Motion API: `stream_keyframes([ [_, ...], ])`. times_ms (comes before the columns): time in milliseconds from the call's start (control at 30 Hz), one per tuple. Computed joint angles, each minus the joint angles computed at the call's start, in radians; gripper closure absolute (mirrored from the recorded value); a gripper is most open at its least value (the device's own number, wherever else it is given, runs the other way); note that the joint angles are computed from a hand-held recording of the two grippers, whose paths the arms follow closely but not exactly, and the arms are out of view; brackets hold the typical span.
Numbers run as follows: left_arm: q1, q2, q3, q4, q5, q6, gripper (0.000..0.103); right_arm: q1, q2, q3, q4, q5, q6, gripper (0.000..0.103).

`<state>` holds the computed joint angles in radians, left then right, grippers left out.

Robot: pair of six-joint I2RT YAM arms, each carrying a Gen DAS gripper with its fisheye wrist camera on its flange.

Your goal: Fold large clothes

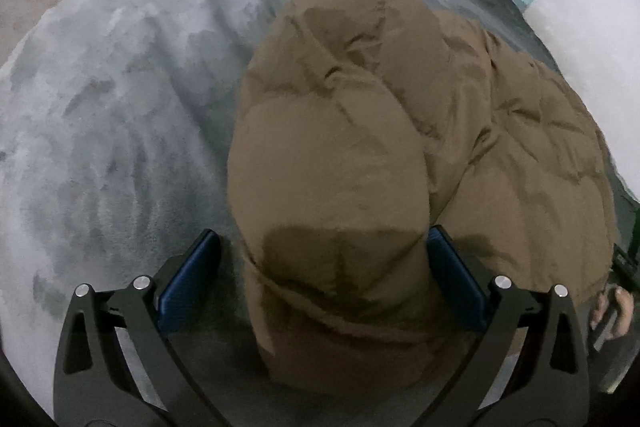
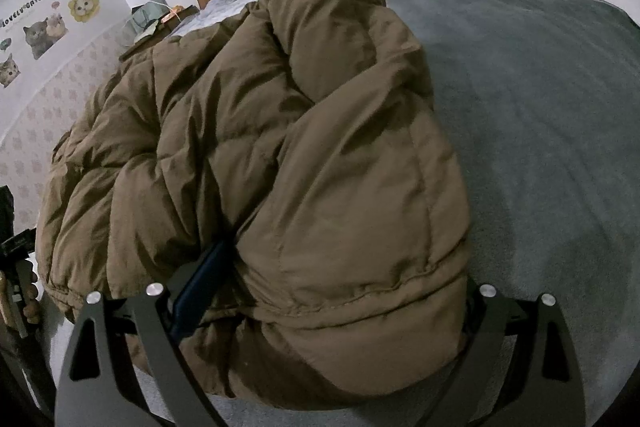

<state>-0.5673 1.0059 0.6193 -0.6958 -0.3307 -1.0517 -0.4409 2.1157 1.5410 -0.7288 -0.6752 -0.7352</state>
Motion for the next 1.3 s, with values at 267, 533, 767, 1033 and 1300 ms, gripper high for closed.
stream_keyframes([
  [267,0.066,-0.091,-0.127,0.132,0.109,0.068,0.003,0.003,0.014,0.018,0.004,0.005,0.002,0.009],
  [533,0.002,-0.085,-0.12,0.119,0.08,0.035,0.003,0.004,0.009,0.013,0.006,0.007,0.005,0.009],
  [767,0.065,-0.025,-0.104,0.2,0.157,0.074,0.003,0.003,0.008,0.014,0.0,0.004,0.001,0.009],
  [1033,0.027,-0.141,-0.139,0.163,0.168,0.073,0.003,0.005,0.003,0.003,0.007,0.004,0.004,0.009],
  [1300,-0.012,-0.102,-0.129,0.169,0.128,0.04,0.003,0.006,-0.004,-0.005,0.018,0.009,0.007,0.009],
])
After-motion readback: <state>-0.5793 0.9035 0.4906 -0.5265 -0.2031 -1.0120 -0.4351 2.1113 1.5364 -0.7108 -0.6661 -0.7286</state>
